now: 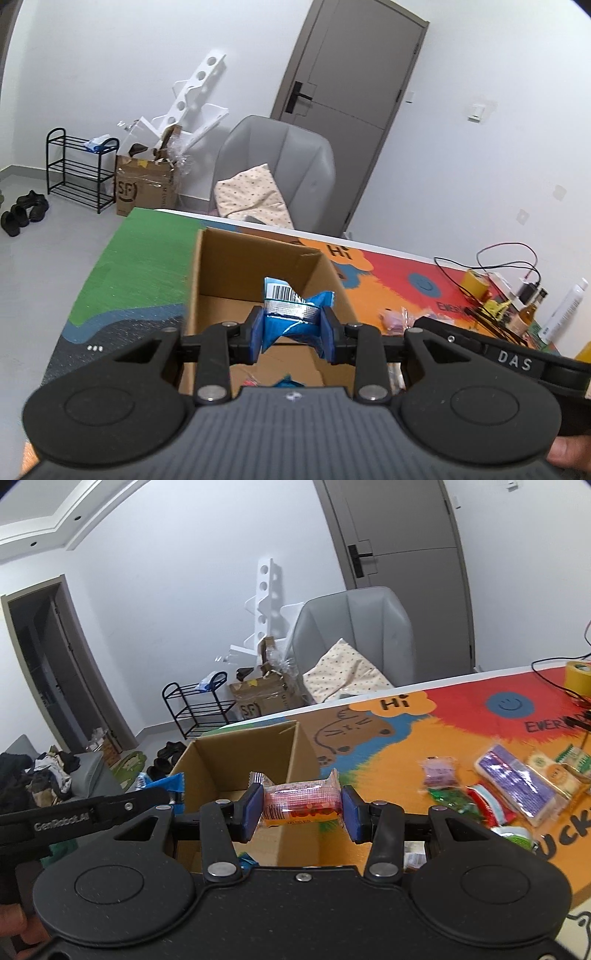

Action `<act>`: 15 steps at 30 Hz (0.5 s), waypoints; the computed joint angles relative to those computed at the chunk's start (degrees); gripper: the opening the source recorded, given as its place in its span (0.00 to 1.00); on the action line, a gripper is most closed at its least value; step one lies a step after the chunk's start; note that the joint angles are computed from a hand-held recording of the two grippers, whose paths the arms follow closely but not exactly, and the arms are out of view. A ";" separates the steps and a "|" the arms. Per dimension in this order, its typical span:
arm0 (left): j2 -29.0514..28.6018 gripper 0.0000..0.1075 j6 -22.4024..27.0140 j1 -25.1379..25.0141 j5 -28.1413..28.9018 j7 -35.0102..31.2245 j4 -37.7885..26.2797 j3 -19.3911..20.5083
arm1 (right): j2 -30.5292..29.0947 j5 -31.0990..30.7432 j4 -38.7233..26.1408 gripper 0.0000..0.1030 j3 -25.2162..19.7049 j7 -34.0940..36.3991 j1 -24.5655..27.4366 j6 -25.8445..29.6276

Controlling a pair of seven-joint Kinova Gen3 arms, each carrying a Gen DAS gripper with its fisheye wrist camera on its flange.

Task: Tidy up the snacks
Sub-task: 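Carry both snacks into the cardboard box and open both tools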

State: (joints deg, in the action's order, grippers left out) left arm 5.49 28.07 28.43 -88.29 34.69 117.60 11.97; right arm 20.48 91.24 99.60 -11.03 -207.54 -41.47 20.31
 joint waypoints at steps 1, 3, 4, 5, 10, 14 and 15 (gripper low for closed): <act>-0.05 0.30 -0.63 -0.45 0.18 -0.45 -0.03 -0.30 | 0.31 -0.85 -0.59 0.42 -0.06 1.03 0.00 -0.14; 0.40 0.32 -1.09 -0.94 2.19 -2.75 -0.96 -0.54 | 0.90 -2.55 -1.72 0.42 0.38 3.08 -0.18 -0.83; 0.59 0.35 -0.86 -0.96 3.58 -4.21 -1.38 -0.65 | 1.22 -3.58 -2.32 0.42 0.72 4.16 -0.41 -1.20; 0.67 0.37 -0.40 -0.92 5.41 -5.79 -1.74 -0.79 | 1.54 -4.60 -2.94 0.42 1.16 5.27 -0.61 -1.87; -0.50 0.45 -0.68 -1.08 7.20 -6.25 -0.62 -1.92 | 2.74 -8.67 -5.07 0.42 3.73 9.44 -2.41 -4.19; -1.68 0.52 0.50 -1.41 8.80 -6.93 0.39 -1.67 | 3.73 -9.85 -6.54 0.46 6.17 9.75 -3.54 -7.94; -1.81 0.55 0.80 -1.51 9.01 -6.96 0.48 -1.51 | 3.95 -10.45 -6.82 0.49 6.64 10.13 -3.45 -9.32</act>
State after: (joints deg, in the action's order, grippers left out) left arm 3.68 28.87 26.92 -79.28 27.73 118.08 10.46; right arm 24.43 80.79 92.78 -4.39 -197.41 -44.92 10.99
